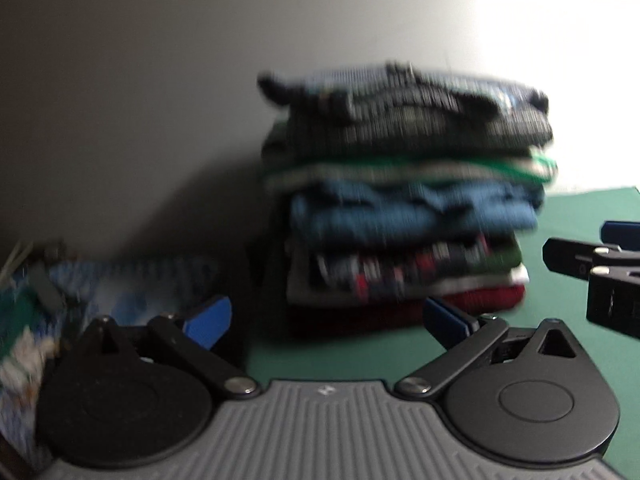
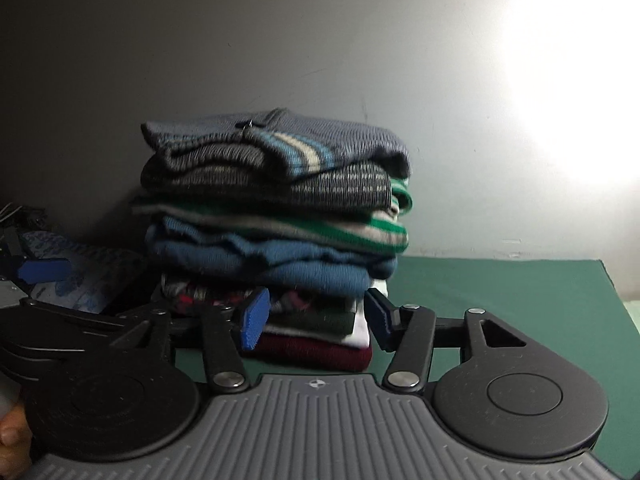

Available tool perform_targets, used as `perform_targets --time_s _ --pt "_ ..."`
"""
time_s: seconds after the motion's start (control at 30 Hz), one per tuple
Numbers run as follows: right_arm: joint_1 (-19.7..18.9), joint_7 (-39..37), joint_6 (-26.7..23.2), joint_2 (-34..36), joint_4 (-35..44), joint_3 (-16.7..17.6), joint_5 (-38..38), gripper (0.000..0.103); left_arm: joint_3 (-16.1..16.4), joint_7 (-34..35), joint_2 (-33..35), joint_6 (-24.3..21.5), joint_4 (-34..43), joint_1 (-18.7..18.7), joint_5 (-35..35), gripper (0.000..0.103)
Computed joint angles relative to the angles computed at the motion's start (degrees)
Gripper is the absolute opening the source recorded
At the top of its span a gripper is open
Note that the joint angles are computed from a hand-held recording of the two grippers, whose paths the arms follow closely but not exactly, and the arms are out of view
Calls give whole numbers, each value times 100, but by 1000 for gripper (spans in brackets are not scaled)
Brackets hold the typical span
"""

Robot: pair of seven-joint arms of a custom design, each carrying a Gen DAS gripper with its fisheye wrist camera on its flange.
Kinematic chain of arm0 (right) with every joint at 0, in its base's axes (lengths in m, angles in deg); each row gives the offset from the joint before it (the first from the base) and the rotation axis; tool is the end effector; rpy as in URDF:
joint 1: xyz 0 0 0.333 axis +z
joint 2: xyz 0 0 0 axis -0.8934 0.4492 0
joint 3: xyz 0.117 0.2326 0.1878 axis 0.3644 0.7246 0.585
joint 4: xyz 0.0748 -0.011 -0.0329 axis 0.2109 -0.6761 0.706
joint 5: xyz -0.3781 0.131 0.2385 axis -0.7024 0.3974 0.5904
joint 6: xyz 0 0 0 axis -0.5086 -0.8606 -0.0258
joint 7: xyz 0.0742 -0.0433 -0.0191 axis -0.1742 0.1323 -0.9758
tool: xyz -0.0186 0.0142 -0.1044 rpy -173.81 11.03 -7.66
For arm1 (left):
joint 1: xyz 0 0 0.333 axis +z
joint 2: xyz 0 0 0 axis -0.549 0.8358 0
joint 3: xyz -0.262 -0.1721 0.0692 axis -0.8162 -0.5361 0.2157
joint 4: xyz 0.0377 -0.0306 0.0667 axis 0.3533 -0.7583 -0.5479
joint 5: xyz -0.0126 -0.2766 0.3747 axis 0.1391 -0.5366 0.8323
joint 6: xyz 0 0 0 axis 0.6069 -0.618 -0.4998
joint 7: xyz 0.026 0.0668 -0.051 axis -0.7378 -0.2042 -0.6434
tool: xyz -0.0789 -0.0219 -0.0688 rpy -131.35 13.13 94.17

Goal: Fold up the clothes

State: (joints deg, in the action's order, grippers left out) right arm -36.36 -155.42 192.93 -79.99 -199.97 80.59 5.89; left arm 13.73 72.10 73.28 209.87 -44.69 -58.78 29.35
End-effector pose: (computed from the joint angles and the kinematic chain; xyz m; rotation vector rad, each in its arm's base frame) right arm 0.3692 0.3756 0.5420 -1.3599 1.8268 -1.0420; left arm 0.4371 -0.4858 0.5504 -1.1935 2.0636 -0.9054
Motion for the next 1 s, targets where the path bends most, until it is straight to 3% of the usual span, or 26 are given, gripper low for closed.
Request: perform_targets --time_s 0.07,0.2,0.3,0.53,0.73,1.0 --pt "179 -75 -271 -210 -165 63 340 70 -17 109 -204 -181 -258 -62 -275 103" --pt "523 -136 -782 -496 -380 187 970 75 -50 174 -426 -378 -582 -135 -771 102" --pt "623 132 -852 -394 -377 216 1205 80 -84 115 -484 -566 -662 -176 -948 103" --pt "929 109 -1179 -743 -602 171 1629 81 -343 -634 -1051 -1085 -987 -247 -508 103" --pt "1079 -9 -1201 -1085 -711 139 1795 81 -508 -1086 -1551 -1471 -1211 -401 -664 103" --pt "1322 -1 -1391 -1777 -1162 386 1785 80 -632 -1448 -1922 -1938 -1386 -657 -987 103"
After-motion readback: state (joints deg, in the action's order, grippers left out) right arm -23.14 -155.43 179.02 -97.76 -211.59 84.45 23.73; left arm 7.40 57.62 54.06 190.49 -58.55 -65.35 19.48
